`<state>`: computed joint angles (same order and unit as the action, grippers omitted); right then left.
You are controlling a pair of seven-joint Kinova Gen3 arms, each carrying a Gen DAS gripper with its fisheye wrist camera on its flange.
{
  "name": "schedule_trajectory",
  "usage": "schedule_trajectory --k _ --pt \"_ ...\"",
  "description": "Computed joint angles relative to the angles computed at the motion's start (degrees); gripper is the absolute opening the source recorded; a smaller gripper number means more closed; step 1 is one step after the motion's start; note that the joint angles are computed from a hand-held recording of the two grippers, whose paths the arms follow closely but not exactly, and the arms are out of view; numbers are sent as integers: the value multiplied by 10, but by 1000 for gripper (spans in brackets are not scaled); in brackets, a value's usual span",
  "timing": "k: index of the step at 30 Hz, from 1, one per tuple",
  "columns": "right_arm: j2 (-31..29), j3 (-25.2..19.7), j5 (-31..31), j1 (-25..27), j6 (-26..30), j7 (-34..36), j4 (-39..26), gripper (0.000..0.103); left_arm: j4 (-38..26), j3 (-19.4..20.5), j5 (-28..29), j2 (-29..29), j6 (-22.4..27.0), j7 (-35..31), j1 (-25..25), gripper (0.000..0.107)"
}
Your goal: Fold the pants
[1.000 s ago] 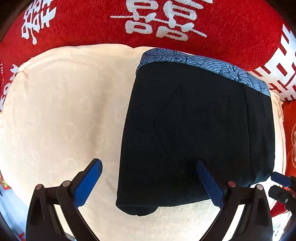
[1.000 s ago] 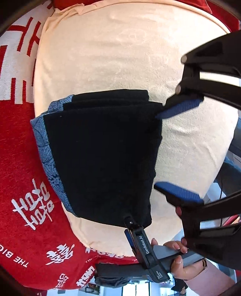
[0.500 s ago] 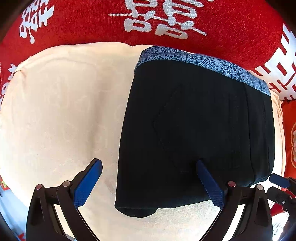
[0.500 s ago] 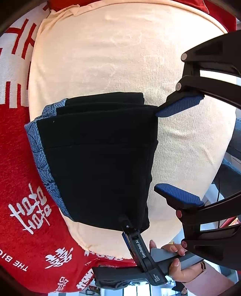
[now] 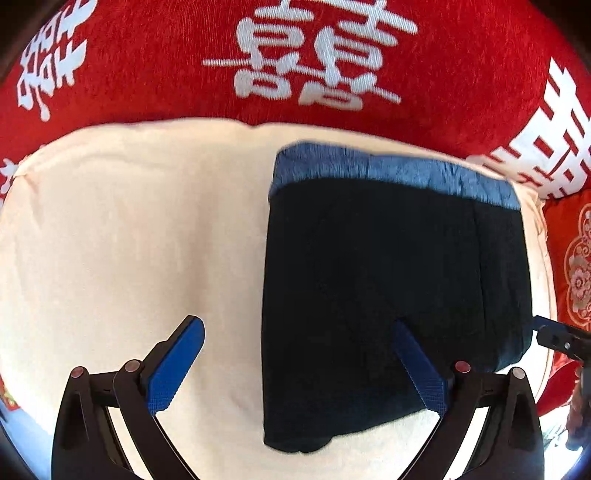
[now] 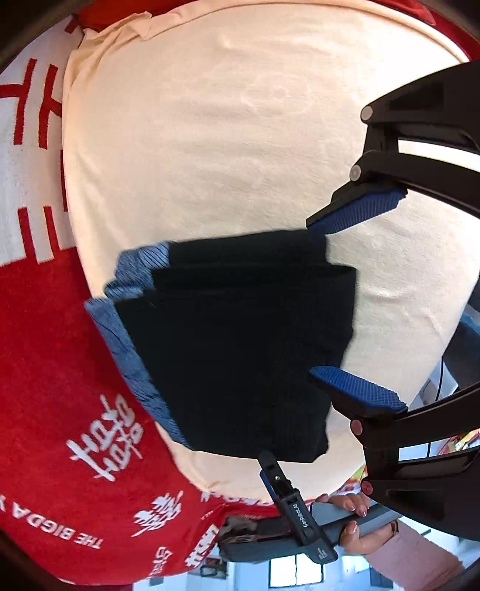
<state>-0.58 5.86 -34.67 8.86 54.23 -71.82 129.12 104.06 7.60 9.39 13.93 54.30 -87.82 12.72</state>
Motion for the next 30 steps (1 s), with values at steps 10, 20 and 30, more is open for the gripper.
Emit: schedule_trajectory --k 10,20,30 --pt "180 -134 -128 256 61 233 -43 79 -29 32 130 100 10 -214 -110 102" --pt "306 -111 -231 246 72 350 -39 58 20 53 294 127 -4 -317 -167 70" --pt "246 -89 -247 250 179 350 -23 41 29 -1 239 -23 57 -241 -120 54"
